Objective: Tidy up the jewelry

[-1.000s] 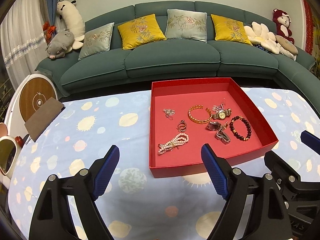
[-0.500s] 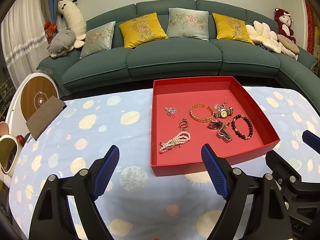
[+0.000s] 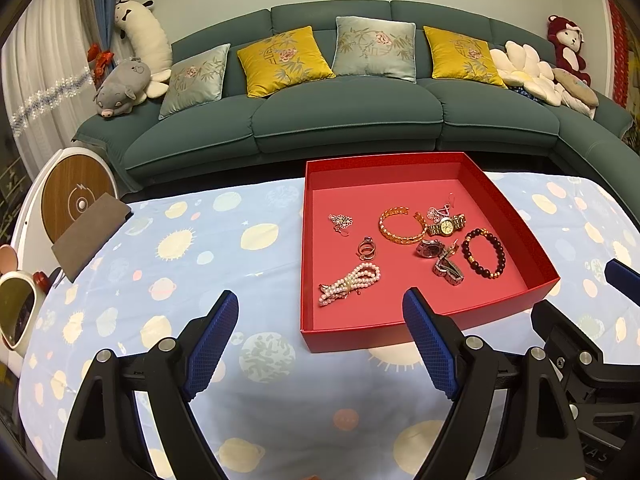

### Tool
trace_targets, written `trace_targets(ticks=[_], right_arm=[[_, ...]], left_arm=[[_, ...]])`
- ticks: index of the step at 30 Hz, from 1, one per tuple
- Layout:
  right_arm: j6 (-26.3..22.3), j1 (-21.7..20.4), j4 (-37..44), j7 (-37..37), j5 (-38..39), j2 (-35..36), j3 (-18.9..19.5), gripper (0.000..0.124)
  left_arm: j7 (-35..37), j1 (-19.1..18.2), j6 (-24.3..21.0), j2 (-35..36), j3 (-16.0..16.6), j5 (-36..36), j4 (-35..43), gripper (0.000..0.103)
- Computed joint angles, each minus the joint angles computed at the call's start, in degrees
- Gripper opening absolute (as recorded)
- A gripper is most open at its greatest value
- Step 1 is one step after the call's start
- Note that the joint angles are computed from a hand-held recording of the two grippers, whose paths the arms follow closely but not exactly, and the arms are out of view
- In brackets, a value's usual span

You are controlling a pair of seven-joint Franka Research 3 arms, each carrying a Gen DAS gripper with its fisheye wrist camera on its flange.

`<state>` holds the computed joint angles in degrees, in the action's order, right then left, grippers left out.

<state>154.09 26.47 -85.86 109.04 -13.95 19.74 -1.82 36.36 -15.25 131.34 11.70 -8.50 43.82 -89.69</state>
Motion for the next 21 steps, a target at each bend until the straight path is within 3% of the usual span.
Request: trace_targets(ticks=[21], right_arm=[[0.08,0.03,-0.01,0.02,-0.03,0.02,-0.07,0.092]], left_arm=[[1.02,0.25,-0.12,0.12,0.05,-0.99,0.24,0.086]])
